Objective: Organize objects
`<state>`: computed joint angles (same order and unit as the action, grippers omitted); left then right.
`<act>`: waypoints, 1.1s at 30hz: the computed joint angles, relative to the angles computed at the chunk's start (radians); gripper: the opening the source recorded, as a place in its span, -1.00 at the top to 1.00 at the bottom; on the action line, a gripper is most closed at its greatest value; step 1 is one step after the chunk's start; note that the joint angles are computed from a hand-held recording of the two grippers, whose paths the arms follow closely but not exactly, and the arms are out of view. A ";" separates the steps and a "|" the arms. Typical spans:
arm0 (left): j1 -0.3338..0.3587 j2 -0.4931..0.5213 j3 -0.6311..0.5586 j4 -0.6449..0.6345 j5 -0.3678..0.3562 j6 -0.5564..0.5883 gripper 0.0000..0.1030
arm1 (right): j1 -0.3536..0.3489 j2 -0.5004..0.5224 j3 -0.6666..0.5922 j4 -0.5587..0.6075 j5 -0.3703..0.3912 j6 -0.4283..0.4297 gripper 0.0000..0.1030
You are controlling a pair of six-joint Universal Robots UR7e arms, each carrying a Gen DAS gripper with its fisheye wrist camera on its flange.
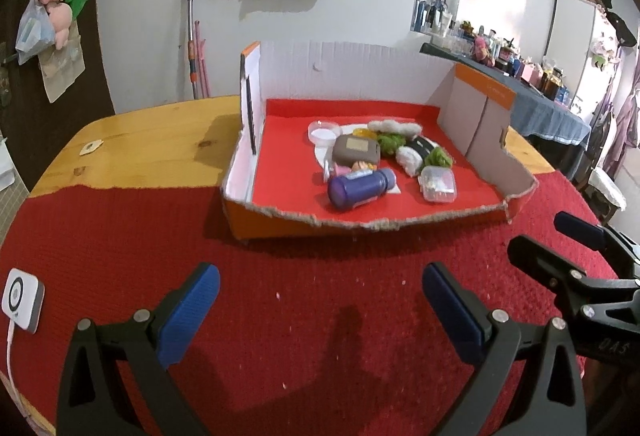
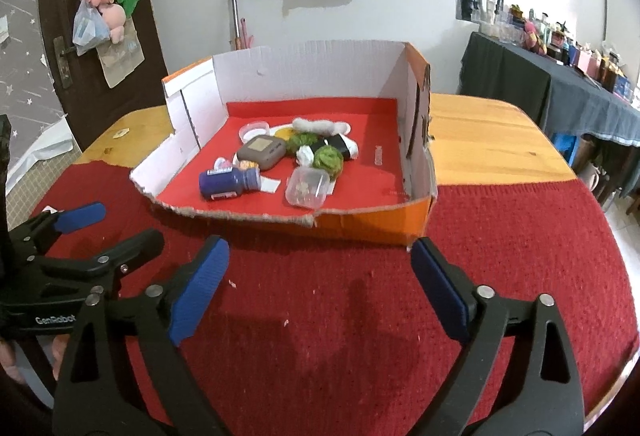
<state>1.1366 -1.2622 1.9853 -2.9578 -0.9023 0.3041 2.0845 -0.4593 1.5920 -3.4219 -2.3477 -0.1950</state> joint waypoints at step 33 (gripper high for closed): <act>0.019 0.008 0.029 0.099 0.109 -0.105 -1.00 | -0.050 -0.025 0.084 0.065 0.043 0.116 -1.00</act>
